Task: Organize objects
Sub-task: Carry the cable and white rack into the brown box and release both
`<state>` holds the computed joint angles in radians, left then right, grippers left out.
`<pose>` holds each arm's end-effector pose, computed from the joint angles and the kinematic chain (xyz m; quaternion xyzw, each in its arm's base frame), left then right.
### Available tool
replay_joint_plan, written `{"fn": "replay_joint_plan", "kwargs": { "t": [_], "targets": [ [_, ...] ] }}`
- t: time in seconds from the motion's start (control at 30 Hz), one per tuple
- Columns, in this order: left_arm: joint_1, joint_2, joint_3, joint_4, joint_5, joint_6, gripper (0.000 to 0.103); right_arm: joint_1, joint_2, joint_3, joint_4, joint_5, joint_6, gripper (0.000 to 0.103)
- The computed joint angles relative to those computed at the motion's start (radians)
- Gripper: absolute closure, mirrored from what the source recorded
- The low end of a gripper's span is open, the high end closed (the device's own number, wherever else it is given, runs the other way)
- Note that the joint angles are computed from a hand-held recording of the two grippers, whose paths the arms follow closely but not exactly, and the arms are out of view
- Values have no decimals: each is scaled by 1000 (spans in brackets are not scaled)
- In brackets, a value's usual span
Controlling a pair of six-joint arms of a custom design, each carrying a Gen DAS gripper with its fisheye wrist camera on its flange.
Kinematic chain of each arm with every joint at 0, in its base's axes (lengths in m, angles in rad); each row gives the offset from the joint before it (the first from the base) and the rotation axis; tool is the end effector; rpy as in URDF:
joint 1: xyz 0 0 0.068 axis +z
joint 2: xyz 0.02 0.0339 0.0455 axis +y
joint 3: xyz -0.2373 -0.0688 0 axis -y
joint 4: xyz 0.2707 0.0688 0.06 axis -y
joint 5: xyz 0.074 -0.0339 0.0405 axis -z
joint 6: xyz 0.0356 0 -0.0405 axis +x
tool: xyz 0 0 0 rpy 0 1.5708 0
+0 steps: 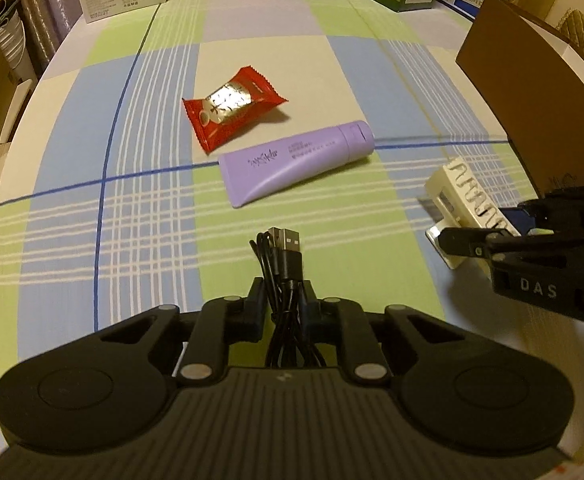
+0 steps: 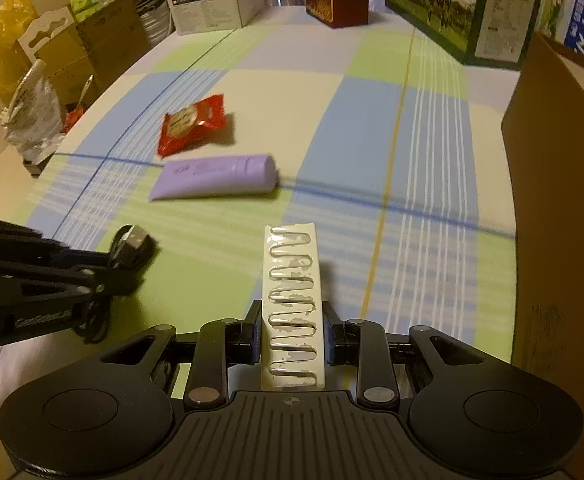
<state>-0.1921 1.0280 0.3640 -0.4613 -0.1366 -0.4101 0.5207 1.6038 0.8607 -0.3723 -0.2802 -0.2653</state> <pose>0.1920 -0.0324 0.0985 -0.1208 0.9656 -0.0018 0.2302 0.2687 0.1654 0.1145 -0.3985 0.8790 0.1634 0.2044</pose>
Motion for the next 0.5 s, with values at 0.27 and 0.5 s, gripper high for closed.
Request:
{"fn": "replay_joint_plan", "kwargs": {
  "t": [0.27, 0.5],
  "targets": [
    [-137, -77, -21, -82, -27, -94, 90, -42, -166, -129, -84, -56, -15, 78],
    [-258, -110, -19, -135, -77, -198, 91, -88, -299, -180, -155, -101, -53, 78]
  ]
}}
